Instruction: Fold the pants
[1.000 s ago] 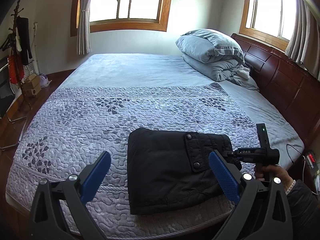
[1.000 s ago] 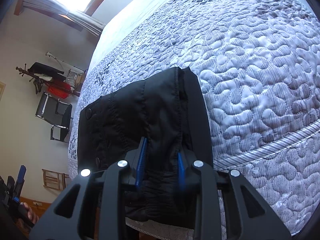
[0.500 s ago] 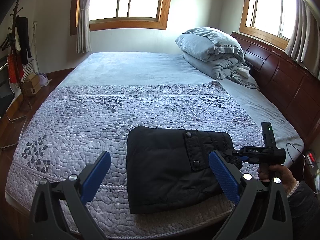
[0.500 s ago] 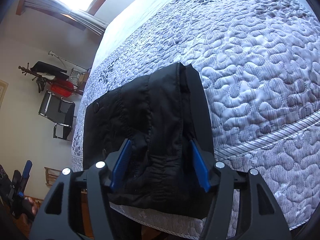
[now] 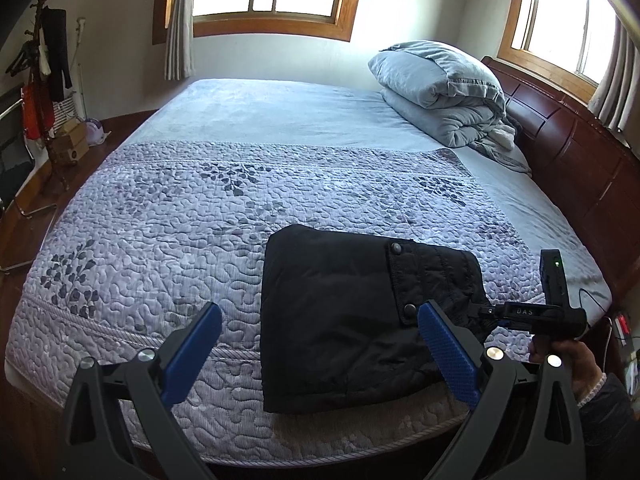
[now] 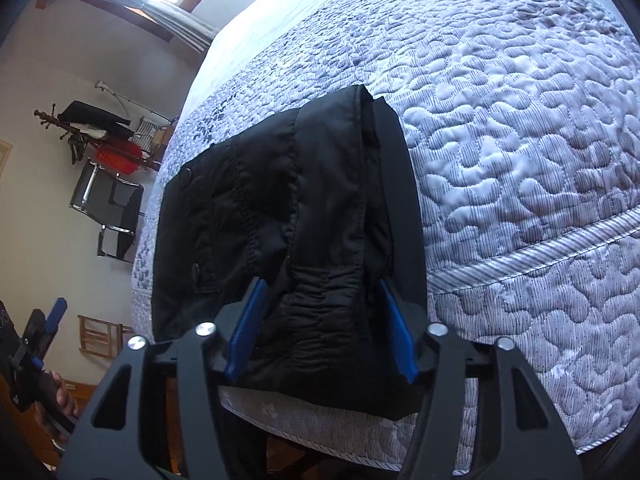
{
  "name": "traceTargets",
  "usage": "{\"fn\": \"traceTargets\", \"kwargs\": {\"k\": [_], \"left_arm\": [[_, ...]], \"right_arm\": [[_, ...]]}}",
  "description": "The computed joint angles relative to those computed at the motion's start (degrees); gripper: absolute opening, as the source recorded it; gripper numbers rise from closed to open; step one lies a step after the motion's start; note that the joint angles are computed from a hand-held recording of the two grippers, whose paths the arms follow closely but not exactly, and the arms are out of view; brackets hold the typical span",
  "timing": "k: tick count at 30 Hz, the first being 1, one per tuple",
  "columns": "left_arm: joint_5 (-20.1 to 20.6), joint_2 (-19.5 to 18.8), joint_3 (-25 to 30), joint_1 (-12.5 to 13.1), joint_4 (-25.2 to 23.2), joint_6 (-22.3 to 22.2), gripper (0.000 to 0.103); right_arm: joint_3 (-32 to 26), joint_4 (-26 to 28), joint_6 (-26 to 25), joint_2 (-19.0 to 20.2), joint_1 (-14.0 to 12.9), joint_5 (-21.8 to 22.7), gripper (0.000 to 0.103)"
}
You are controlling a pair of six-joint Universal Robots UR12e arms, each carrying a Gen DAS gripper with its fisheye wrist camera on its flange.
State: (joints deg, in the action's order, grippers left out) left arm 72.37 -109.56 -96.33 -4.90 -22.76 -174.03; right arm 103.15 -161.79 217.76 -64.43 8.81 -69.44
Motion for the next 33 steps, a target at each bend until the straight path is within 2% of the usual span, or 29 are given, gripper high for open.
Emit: {"fn": "traceTargets", "kwargs": {"k": [2,6,9,10,12,15,27,30,33], "left_arm": [[0.07,-0.04,0.03,0.00,-0.14,0.06,0.099],[-0.07,-0.11,0.22,-0.03,-0.72,0.10,0.099],[-0.07,-0.16,0.24,-0.11,-0.89,0.33,0.099],[0.00,-0.17,0.24,-0.15,-0.98,0.41,0.099],[-0.09,-0.17,0.19,-0.18,-1.10,0.52,0.099],[0.13,-0.19,0.27,-0.31,-1.32,0.49,0.099],[-0.16,-0.17,0.12,-0.33,-0.83,0.82,0.099],[-0.04,-0.76,0.26,-0.17,-0.81,1.41,0.099],[1.53,-2.08,1.28,0.15,-3.59,1.32,0.099]], "right_arm": [[-0.22,0.50,-0.70,0.09,0.10,-0.30,0.042],[-0.26,0.76,-2.40,-0.26,0.33,-1.40,0.034],[0.22,-1.60,-1.70,-0.62,0.19,-1.47,0.016],[0.52,-2.78,-0.84,-0.71,-0.08,-0.93,0.014],[0.96,-4.21,0.55,-0.65,-0.65,0.65,0.014],[0.58,-2.22,-0.60,-0.59,-0.38,-0.28,0.015],[1.44,-1.61,-0.14,-1.31,-0.15,-1.62,0.029],[1.62,-1.16,-0.68,-1.78,-0.04,-2.40,0.029],[1.75,-0.35,-1.39,-2.38,0.13,-3.91,0.029]]}}
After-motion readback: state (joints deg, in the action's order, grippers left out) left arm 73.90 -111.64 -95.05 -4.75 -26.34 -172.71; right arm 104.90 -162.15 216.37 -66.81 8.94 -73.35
